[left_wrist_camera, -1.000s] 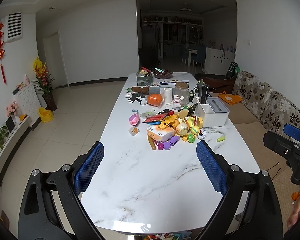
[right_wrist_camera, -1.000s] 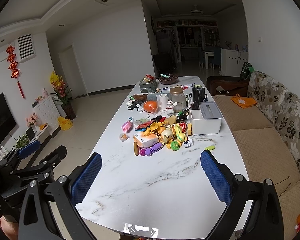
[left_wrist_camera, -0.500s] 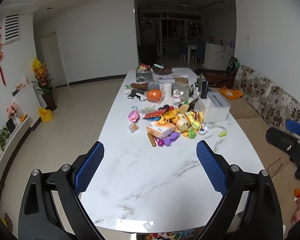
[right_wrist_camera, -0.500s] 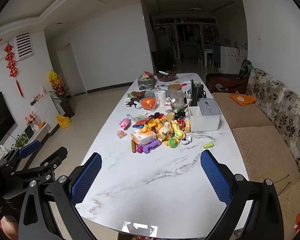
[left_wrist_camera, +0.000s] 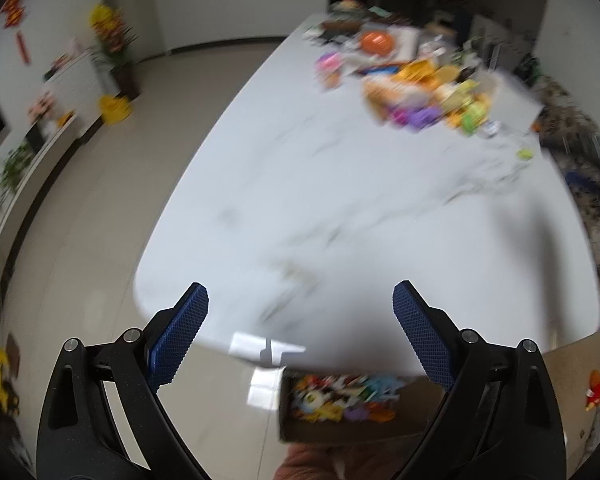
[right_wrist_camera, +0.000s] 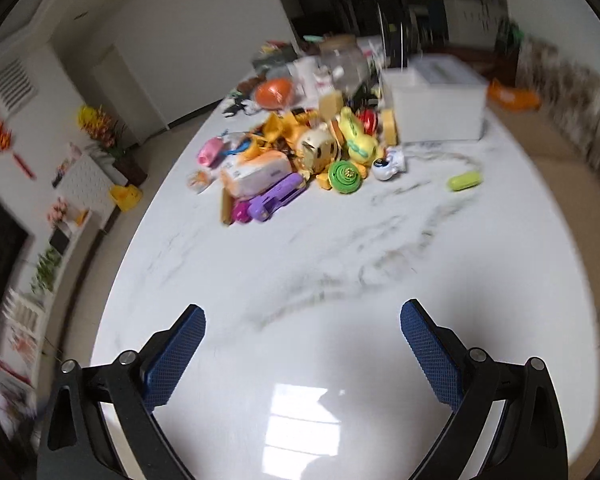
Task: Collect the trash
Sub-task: 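Grasp the green spinning top with the right gripper while the left gripper grasps the wooden stick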
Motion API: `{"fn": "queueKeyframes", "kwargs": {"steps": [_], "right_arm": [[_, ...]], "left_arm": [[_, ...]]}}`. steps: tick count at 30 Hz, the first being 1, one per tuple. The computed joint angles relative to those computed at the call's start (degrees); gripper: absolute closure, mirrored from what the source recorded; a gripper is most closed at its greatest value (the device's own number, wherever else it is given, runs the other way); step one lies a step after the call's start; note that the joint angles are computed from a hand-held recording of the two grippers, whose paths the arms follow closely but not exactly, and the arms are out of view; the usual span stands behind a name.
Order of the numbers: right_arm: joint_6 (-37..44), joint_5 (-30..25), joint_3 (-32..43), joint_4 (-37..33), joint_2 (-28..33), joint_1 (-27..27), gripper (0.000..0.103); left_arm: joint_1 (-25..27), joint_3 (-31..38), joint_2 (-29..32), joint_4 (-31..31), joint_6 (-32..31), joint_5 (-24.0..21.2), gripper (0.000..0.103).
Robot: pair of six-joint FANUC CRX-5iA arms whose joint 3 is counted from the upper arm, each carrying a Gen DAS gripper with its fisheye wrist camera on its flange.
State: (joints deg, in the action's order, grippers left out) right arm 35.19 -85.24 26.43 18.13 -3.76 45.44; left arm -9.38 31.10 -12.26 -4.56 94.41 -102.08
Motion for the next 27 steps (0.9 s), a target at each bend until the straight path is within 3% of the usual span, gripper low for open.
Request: {"fn": "queueKeyframes", "kwargs": {"steps": [6, 11, 15, 18, 22, 27], "right_arm": [[7.6, -2.2, 15.2, -8.5, 17.1, -13.5, 0.030], [10.4, -7.3, 29.2, -7.5, 29.8, -16.8, 0.035], [11.4, -9.7, 35.9, -9.3, 34.4, -18.7, 0.041], [12.1, -8.0, 33.6, -15.3, 32.1, -20.8, 0.060], [13.4, -6.4, 25.4, -18.7, 25.3, -21.2, 0.060], [13.1, 1.4, 9.9, -22.2, 10.8, -20.6, 0.060]], "left_arm": [[8.1, -8.6, -5.6, 1.2, 1.7, -4.4, 0.012], [7.9, -10.2, -7.2, -2.2, 2.0, -7.4, 0.012], [7.9, -11.0, -7.2, -2.1, 2.0, -8.2, 0.012], [6.5, -10.7, -5.7, -0.9, 2.5, -7.4, 0.012], [3.8, -8.0, -2.5, 1.2, 1.6, -5.2, 0.012], [-0.6, -2.3, 3.6, 3.4, 0.9, -0.9, 0.012]]}}
